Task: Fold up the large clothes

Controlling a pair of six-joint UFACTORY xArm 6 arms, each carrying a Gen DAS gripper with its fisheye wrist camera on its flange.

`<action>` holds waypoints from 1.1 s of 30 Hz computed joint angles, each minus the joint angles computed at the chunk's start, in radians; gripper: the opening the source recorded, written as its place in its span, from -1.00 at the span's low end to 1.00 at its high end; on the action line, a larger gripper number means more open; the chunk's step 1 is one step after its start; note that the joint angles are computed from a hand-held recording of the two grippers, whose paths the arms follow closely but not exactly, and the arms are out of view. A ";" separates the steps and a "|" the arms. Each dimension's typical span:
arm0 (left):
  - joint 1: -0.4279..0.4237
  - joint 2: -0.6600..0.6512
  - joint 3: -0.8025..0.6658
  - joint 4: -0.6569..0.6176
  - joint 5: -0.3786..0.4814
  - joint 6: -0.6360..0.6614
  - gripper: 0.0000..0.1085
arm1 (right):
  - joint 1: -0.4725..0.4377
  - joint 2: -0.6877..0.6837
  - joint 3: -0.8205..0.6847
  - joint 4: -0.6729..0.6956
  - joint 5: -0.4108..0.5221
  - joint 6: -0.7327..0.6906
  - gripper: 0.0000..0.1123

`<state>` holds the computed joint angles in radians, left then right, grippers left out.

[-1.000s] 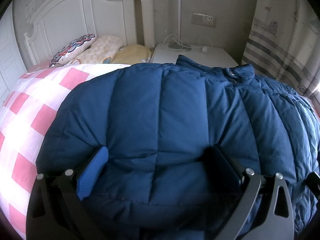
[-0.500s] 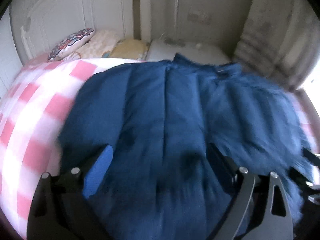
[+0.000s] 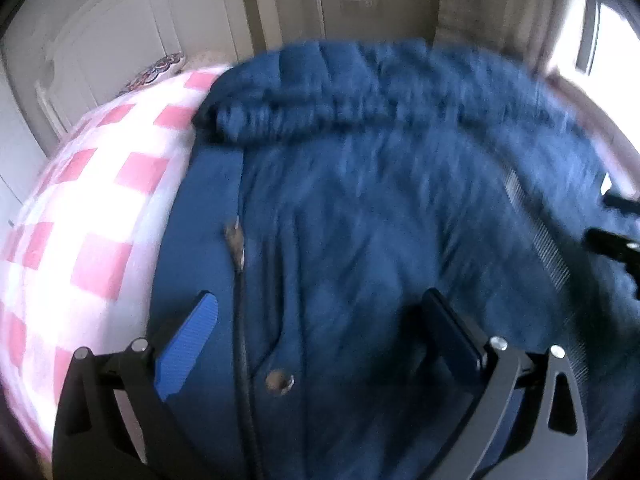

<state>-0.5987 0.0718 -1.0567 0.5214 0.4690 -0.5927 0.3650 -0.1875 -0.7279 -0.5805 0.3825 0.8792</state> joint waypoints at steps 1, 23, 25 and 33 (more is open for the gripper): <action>0.013 -0.014 0.022 -0.043 -0.031 0.015 0.86 | 0.016 0.021 -0.002 -0.013 0.029 -0.005 0.67; 0.134 -0.589 0.516 -0.325 -0.024 0.225 0.86 | 0.113 -0.900 0.605 -0.060 0.361 0.252 0.71; 0.155 -0.564 0.541 -0.421 -0.066 0.277 0.86 | 0.093 -1.069 0.709 0.017 0.382 0.212 0.73; 0.116 -0.614 0.564 -0.534 -0.037 0.442 0.60 | 0.194 -1.047 0.697 -0.048 0.364 0.308 0.09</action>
